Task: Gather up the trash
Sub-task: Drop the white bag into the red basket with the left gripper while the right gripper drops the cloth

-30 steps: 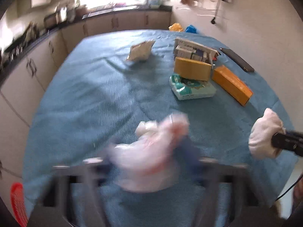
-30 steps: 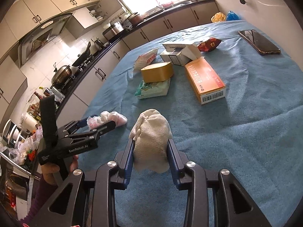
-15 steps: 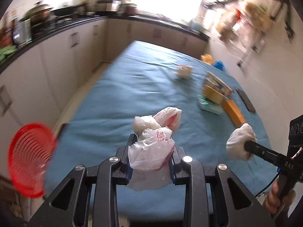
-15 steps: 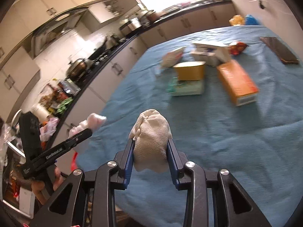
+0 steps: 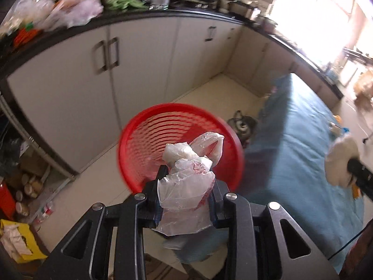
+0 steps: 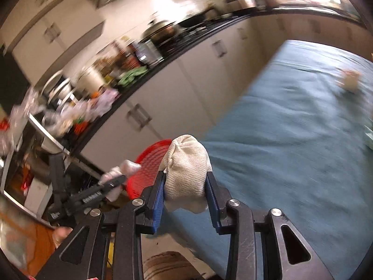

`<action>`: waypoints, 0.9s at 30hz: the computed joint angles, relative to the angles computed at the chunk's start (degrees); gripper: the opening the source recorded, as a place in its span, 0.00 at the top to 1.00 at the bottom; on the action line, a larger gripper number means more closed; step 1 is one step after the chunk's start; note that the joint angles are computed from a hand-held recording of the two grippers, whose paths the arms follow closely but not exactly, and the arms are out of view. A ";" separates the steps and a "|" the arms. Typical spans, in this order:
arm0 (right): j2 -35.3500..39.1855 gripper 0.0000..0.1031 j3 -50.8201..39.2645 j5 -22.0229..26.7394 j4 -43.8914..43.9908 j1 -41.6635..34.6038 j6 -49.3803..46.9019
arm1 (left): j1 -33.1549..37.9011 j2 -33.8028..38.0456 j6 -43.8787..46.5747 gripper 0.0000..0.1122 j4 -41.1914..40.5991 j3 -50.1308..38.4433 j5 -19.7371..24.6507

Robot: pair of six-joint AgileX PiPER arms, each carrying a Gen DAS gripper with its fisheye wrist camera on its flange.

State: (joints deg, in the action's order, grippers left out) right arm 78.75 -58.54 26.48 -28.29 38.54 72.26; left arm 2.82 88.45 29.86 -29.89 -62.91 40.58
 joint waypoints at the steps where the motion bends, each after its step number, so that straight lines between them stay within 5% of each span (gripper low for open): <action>1: 2.89 0.65 -2.47 -0.77 1.93 -0.36 -2.80 | 0.66 1.06 0.21 0.74 0.09 -0.49 0.02; 6: 18.59 0.65 -17.37 -1.15 16.42 -2.52 -20.33 | 2.41 6.42 1.91 0.74 -0.95 -3.63 1.01; 13: 29.55 0.57 -28.31 1.57 23.48 -4.06 -28.89 | 2.34 9.03 3.87 0.64 -3.23 -5.30 1.75; 15: 30.15 0.49 -28.70 1.22 25.17 -4.84 -30.28 | 1.72 8.60 3.17 0.60 -2.87 -5.10 1.62; 27: 18.89 0.45 -13.91 -3.91 20.28 -7.18 -22.95 | -5.80 2.98 -9.17 0.48 9.76 -2.48 -3.37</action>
